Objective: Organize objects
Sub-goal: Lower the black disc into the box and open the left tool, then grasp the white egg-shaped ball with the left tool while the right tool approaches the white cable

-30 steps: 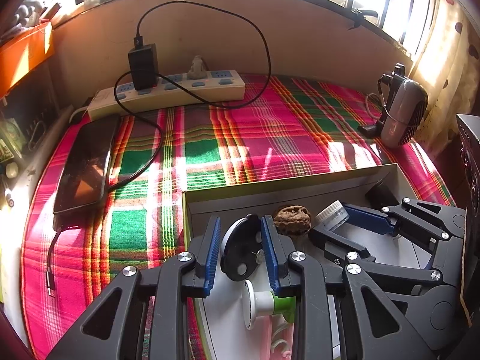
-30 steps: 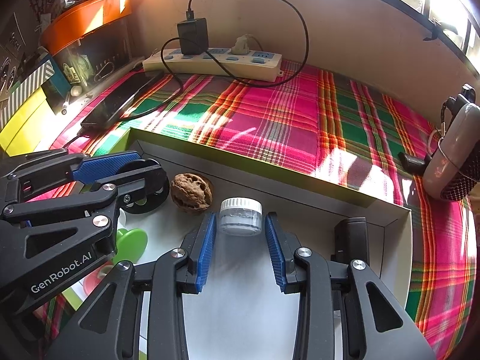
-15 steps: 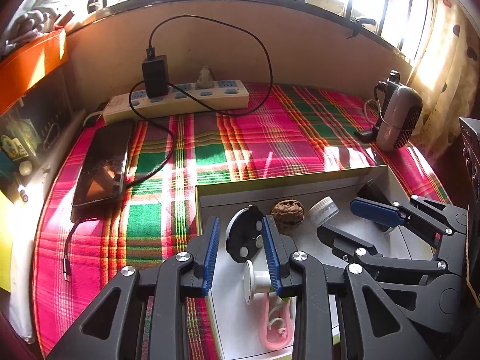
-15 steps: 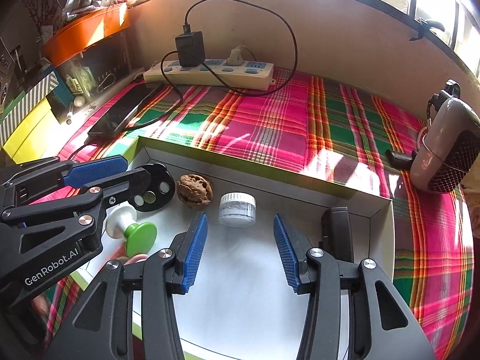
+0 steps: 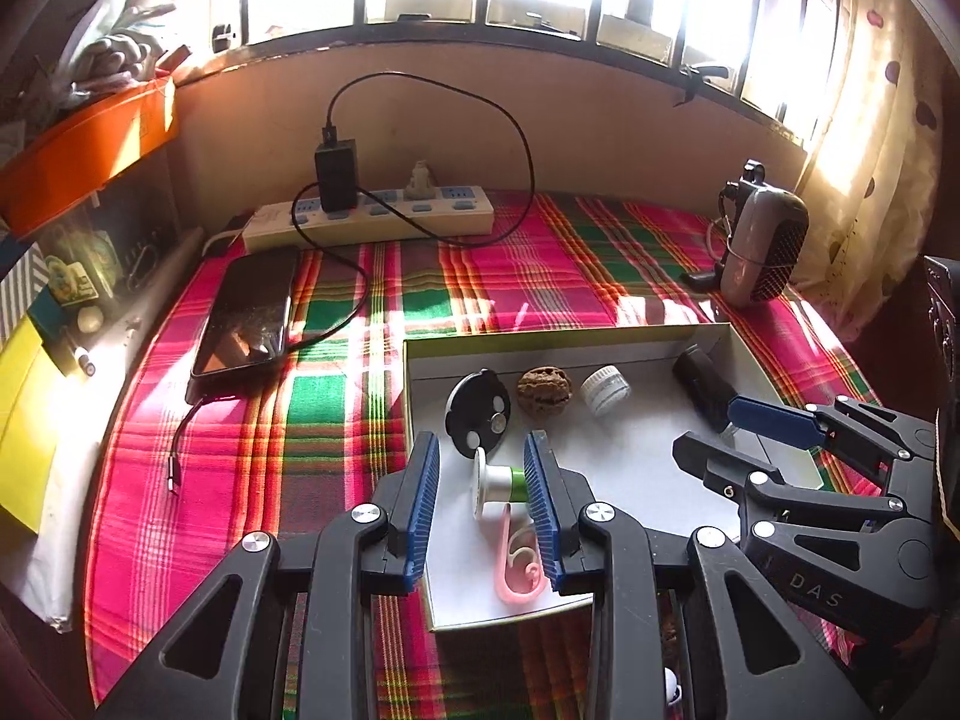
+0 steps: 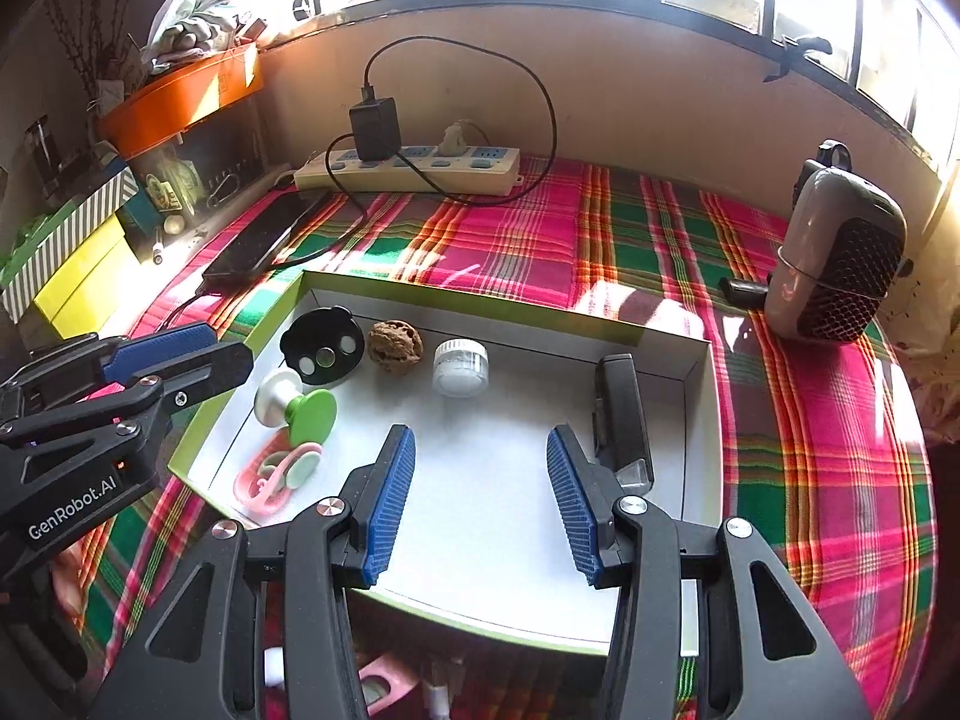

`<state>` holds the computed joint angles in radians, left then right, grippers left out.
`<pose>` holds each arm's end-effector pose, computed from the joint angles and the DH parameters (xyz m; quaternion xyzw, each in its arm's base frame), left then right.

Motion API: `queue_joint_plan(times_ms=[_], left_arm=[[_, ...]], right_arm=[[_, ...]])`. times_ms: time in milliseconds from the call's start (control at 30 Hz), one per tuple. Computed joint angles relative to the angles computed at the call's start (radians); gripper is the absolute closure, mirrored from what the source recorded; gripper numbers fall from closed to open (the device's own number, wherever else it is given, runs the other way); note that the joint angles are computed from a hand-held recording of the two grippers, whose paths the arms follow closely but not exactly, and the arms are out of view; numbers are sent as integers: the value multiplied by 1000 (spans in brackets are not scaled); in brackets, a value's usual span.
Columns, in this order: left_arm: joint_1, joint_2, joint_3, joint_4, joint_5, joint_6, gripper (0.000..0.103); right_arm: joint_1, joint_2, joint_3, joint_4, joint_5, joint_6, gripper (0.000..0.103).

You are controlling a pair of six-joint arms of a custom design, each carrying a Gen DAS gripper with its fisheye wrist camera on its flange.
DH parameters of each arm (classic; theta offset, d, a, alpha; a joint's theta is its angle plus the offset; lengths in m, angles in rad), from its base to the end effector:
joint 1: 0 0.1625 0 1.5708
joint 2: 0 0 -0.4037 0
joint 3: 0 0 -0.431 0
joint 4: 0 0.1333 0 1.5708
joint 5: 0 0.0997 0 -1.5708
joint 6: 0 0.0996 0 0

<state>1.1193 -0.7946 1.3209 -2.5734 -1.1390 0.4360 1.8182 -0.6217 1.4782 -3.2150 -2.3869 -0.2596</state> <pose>-0.1853 -0.7832 0.1994 0.3619 0.8790 -0.2320 0.2064 0.2375 -0.6921 0.0945 0.0652 -0.8587 0.3500 0.3686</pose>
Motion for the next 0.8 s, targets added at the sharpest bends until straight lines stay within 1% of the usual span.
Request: queue_joint_plan(times_ms=[167, 400, 500, 567, 667, 800], left_arm=[[-4, -61, 83, -46, 3, -5, 76], [-2, -158, 207, -86, -37, -17, 76], [-2, -191, 255, -93, -38, -14, 76], [1, -207, 277, -83, -54, -12, 76], [9, -227, 302, -53, -88, -24, 76], [15, -232, 314, -12, -121, -47, 75]], right_arm=[[16, -33, 71, -70, -14, 13, 56], [34, -69, 163, -152, -37, 14, 56], [36, -86, 205, -171, -40, 13, 56], [38, -93, 231, -190, -44, 19, 56], [38, -108, 275, -216, -30, 37, 56], [37, -116, 309, -223, -31, 50, 56]])
